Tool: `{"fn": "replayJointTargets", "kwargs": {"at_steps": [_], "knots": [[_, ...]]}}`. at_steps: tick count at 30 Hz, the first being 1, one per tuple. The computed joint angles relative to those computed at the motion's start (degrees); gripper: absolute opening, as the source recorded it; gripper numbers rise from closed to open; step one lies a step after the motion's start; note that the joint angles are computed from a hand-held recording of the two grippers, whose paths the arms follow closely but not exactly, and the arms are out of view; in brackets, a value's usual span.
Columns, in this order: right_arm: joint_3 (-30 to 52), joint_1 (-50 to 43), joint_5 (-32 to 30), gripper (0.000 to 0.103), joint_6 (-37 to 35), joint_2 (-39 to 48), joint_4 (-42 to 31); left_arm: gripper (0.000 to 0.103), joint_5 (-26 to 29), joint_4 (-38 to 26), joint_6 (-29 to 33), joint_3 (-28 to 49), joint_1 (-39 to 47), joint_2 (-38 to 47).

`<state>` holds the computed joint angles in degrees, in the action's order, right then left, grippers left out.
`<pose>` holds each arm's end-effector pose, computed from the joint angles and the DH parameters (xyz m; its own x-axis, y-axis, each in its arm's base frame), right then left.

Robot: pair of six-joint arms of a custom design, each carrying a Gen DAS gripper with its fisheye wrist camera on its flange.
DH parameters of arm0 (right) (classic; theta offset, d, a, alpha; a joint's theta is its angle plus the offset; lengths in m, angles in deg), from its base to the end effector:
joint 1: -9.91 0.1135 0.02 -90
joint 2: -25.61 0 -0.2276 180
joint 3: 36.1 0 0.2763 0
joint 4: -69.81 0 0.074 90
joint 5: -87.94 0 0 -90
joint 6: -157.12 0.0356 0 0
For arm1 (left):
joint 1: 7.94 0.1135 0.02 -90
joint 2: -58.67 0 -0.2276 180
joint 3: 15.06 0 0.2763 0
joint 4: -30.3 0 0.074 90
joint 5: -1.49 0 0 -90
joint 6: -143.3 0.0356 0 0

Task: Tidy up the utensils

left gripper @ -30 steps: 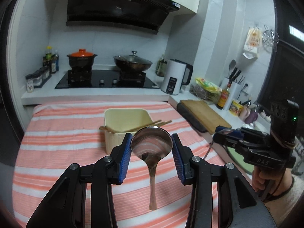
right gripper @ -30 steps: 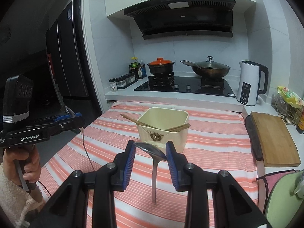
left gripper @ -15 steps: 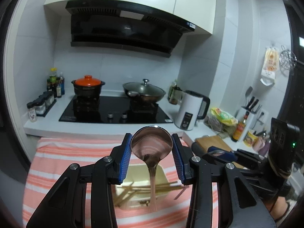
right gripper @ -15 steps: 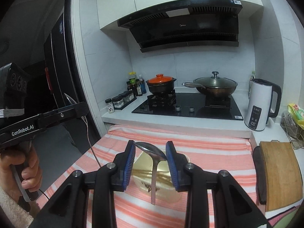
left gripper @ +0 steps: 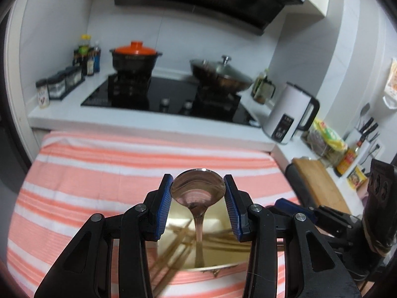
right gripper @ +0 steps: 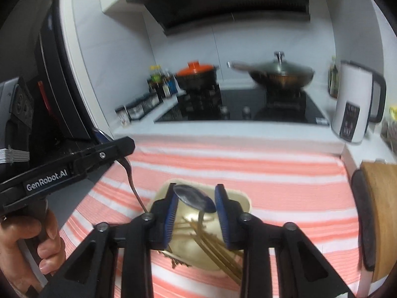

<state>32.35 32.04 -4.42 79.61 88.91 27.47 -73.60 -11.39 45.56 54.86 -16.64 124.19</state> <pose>0.2590 0.1069 0.2754 -0.6347 -0.0248 -0.7724 -0.2761 0.9408 0.1966 0.2827 -0.0525 0.2762 -0.6404 -0.0337 -0.7673 0.2647 0.9282 -0.2616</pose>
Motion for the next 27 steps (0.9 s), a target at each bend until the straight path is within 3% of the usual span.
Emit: {"fn": "replayJointTargets", "kwargs": {"at_steps": [5,6,7,9,10,12,14,15,21,25,27], "knots": [[-2.0,-0.6,-0.7,0.026,0.2,0.0,-0.1,0.043,0.0,-2.2,1.7,-0.3,-0.4,1.5],[-2.7,-0.5,-0.7,0.026,0.3,-1.0,-0.1,0.049,0.3,-2.3,1.6,-0.6,-0.2,0.9],[-3.5,-0.3,-0.4,0.026,0.6,-2.5,0.1,0.064,0.4,-2.5,1.5,-0.7,0.1,0.2],[-4.5,-0.2,0.1,0.026,0.8,-5.5,-0.1,0.081,-0.6,-3.0,1.1,-1.0,0.5,-1.6],[-5.2,0.0,0.6,0.027,0.8,-7.1,-0.3,0.085,-0.5,-3.4,0.9,-1.2,1.0,-3.0],[-6.3,0.7,2.4,0.035,1.2,-11.3,-1.6,0.088,0.9,-4.8,1.3,-1.9,2.3,-6.0],[-8.0,2.2,4.8,0.055,1.4,-16.9,-3.0,0.095,1.5,-6.4,2.4,-3.6,3.5,-10.4],[-8.5,3.3,6.2,0.059,1.5,-19.3,-4.0,0.098,0.7,-7.2,2.8,-4.9,3.6,-13.2],[-9.6,12.1,15.7,0.075,5.0,-28.7,-13.0,0.102,-6.0,-14.1,0.7,-15.3,1.7,-35.3],[-11.0,21.2,24.7,0.083,10.3,-34.3,-20.7,0.103,-3.7,-25.2,0.5,-17.7,1.6,-47.0],[-11.6,27.8,30.9,0.083,14.3,-36.9,-25.0,0.103,-9.8,-30.3,-1.1,-17.8,-3.2,-52.3]]}}
